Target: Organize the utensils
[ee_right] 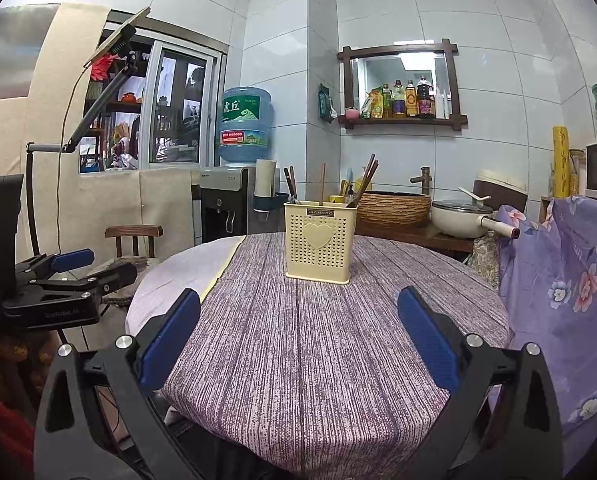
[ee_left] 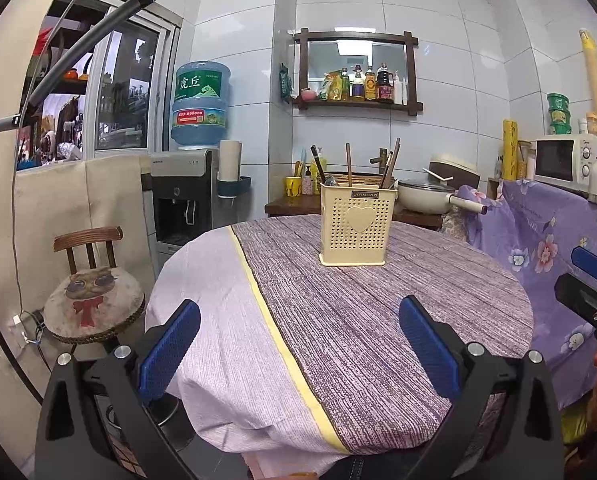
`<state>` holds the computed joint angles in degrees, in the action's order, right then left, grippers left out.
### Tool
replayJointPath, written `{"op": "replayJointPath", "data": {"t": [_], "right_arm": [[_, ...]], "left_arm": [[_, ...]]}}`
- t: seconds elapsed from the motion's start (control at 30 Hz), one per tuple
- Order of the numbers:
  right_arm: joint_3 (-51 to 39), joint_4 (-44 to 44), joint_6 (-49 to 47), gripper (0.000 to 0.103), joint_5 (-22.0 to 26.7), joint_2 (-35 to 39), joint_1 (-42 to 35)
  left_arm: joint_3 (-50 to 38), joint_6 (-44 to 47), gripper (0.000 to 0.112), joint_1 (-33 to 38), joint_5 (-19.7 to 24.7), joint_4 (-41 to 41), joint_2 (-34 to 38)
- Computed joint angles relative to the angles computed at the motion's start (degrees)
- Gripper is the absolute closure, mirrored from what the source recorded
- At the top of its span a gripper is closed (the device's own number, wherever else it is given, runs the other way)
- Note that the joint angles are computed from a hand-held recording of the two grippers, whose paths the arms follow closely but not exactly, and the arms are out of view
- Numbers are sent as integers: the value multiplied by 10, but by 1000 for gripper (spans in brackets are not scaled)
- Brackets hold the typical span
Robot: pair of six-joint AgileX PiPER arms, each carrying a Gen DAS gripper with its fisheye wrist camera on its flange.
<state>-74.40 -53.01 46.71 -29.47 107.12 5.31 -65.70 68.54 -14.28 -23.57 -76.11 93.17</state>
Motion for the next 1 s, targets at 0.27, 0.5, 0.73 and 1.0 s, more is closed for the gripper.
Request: {"op": "replayJointPath", "data": {"t": [0.27, 0.5, 0.73, 1.0], "right_arm": [[-8, -10, 16, 6, 9, 5, -1], [-14, -22, 28, 6, 13, 8, 0], [-19, -26, 32, 6, 26, 8, 8], [-22, -37, 45, 6, 33, 9, 10]], "left_arm": [[-2, -6, 14, 9, 25, -2, 1], [-3, 8, 14, 4, 21, -14, 0], [-10, 40, 14, 5, 29, -41, 1], [-16, 61, 14, 9, 35, -60, 3]]}}
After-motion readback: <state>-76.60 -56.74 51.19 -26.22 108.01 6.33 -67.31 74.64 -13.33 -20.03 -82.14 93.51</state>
